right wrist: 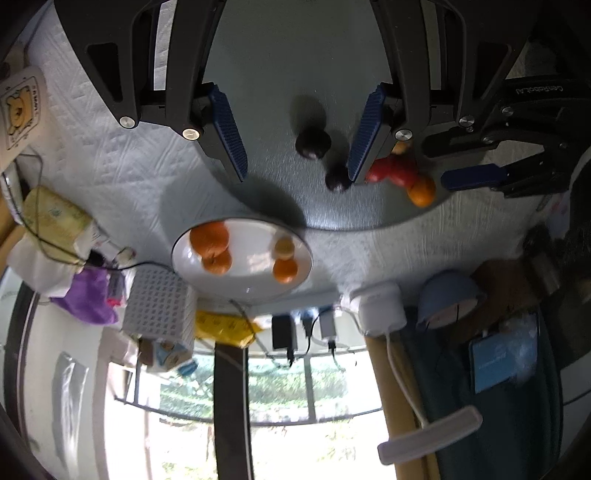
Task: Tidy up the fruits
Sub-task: 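Move both tools back to the mat while the right grasps a dark plum, then grasp the brown kiwi with the left tool while the right lifts the plum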
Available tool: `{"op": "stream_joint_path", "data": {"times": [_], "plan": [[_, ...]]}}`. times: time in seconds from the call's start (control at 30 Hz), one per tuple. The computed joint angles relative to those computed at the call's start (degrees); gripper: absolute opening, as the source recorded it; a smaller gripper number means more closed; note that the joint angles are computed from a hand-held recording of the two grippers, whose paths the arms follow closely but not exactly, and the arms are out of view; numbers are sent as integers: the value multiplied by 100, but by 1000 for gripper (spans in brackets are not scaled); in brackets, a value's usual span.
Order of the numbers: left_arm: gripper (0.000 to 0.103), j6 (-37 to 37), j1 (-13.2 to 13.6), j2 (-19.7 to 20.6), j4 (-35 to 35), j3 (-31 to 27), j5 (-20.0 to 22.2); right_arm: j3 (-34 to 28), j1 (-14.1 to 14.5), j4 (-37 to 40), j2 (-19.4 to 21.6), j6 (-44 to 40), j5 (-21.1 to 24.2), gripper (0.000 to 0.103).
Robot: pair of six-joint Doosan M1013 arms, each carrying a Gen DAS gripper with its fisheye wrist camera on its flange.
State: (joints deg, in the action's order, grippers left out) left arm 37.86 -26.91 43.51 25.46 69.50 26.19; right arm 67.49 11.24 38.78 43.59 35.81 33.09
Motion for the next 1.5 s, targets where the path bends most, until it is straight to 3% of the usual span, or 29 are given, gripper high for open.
{"op": "stream_joint_path", "data": {"times": [0.1, 0.23, 0.5, 0.6, 0.7, 0.97, 1.5], "plan": [[47, 212, 10, 75, -333, -79, 81, -122, -16, -61, 111, -27, 256, 59], [47, 640, 25, 191, -880, -218, 213, -371, -29, -209, 302, 92, 678, 50], [35, 838, 43, 288, -939, -347, 396, -643, 9, -311, 528, 74, 1051, 47], [27, 1054, 61, 303, -1077, -366, 361, -647, 35, -382, 547, 134, 993, 41], [26, 1268, 83, 312, -1241, -364, 270, -647, 51, -492, 554, 255, 921, 32], [26, 1678, 106, 263, -1621, -273, 52, -543, 53, -551, 492, 328, 750, 31], [26, 1327, 103, -9, -1154, 74, -477, -319, 53, -480, 240, 335, 365, 31]]}}
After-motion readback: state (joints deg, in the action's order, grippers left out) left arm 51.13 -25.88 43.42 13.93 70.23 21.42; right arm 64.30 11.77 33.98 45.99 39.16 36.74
